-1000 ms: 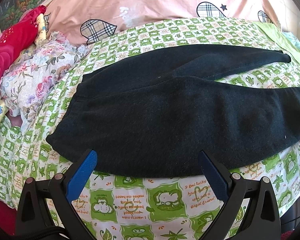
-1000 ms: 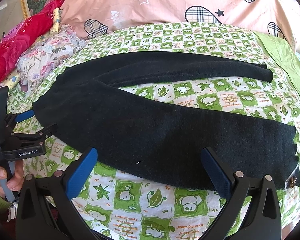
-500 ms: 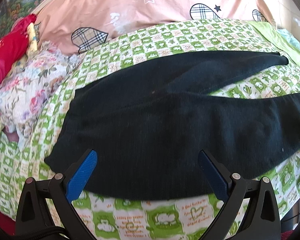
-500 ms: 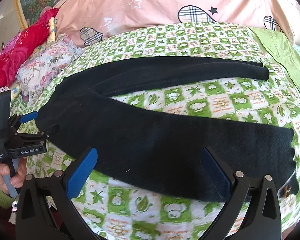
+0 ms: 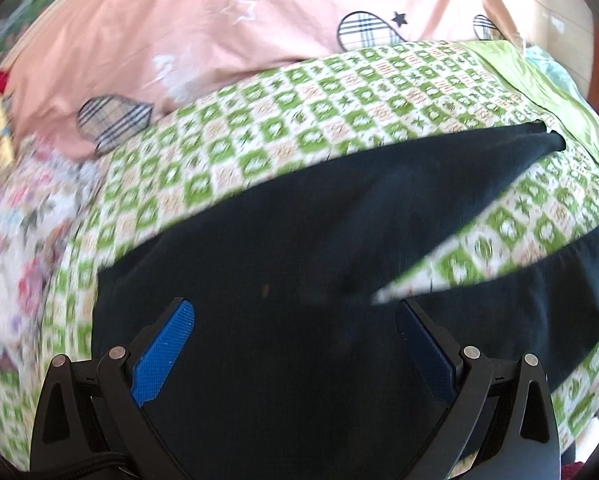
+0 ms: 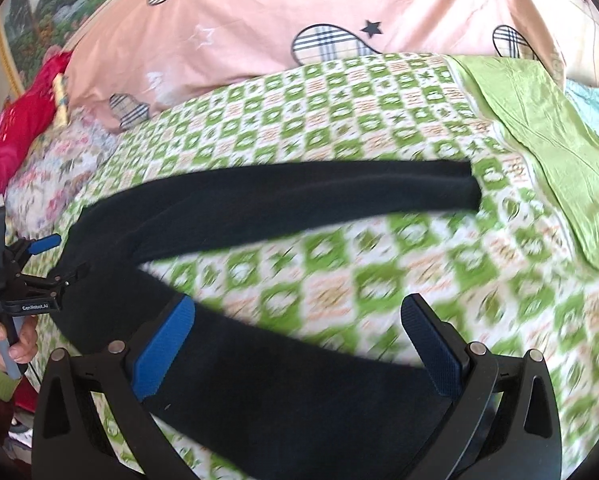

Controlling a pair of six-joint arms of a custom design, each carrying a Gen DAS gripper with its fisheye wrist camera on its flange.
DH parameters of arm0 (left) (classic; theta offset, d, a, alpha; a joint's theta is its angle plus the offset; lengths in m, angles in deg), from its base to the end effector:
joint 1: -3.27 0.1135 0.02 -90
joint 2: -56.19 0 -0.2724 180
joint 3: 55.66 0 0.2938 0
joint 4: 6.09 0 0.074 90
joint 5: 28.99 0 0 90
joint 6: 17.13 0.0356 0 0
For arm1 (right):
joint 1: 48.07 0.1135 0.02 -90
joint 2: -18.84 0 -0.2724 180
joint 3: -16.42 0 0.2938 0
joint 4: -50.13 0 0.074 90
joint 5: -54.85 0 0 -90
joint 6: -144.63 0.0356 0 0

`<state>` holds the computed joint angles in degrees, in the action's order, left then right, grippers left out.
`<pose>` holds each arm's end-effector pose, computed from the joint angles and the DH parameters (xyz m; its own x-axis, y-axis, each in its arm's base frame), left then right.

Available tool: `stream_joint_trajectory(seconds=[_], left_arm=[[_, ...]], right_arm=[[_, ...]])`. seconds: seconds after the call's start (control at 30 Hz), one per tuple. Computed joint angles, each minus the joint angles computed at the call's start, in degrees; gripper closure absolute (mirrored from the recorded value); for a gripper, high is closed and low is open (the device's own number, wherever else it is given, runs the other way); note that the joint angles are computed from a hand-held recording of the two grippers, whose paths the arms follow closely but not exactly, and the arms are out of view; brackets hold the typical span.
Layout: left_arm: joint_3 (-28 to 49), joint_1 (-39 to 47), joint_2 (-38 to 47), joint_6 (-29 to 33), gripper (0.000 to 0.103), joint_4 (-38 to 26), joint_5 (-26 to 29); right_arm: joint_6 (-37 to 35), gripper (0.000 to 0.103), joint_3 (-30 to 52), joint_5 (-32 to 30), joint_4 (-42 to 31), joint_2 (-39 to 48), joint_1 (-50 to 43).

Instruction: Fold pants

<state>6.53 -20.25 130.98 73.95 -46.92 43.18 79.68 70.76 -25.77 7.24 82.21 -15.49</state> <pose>0.2790 -0.1095 0.2256 -0.7323 0.3383 -0.5911 0.2265 0.9395 0.2571 0.2183 0.1326 0.2250 -0.7900 -0.0091 -0.6131 -0.1237 0.9817 0.1449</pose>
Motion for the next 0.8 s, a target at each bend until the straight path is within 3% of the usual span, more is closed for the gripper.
stream_joint_trajectory(seconds=[0.2,0.47,0.67,0.73,0.77,0.8], left_arm=[[14.0,1.9,15.2,7.6,0.002,1.5,2.3],[37.7,4.4,35.9,15.2,0.002,-8.0,13.1],[51.9,3.8,47.9,16.7,0.007,-13.8,14.9],[57.8,3.7,52.7,16.9,0.013,-18.1,16.2],[61.1,3.5,55.4,17.2,0.024,-20.8,16.3],[63.6,3.3,57.7,17.3,0.034,-22.9,16.1]], right_arm=[[-8.6,0.0,6.7,-7.0,-0.5,6.8,-14.2],[-15.1,0.0,17.6,-15.1,1.8,21.8,-27.5],[-19.4,0.002,26.1,-18.2,-0.3,33.4,-30.3],[-19.4,0.016,27.5,-20.8,-0.8,35.9,-31.2],[-19.5,0.023,27.5,-21.3,-0.7,36.3,-31.3],[-19.9,0.041,27.3,-21.0,-0.4,36.4,-31.1]])
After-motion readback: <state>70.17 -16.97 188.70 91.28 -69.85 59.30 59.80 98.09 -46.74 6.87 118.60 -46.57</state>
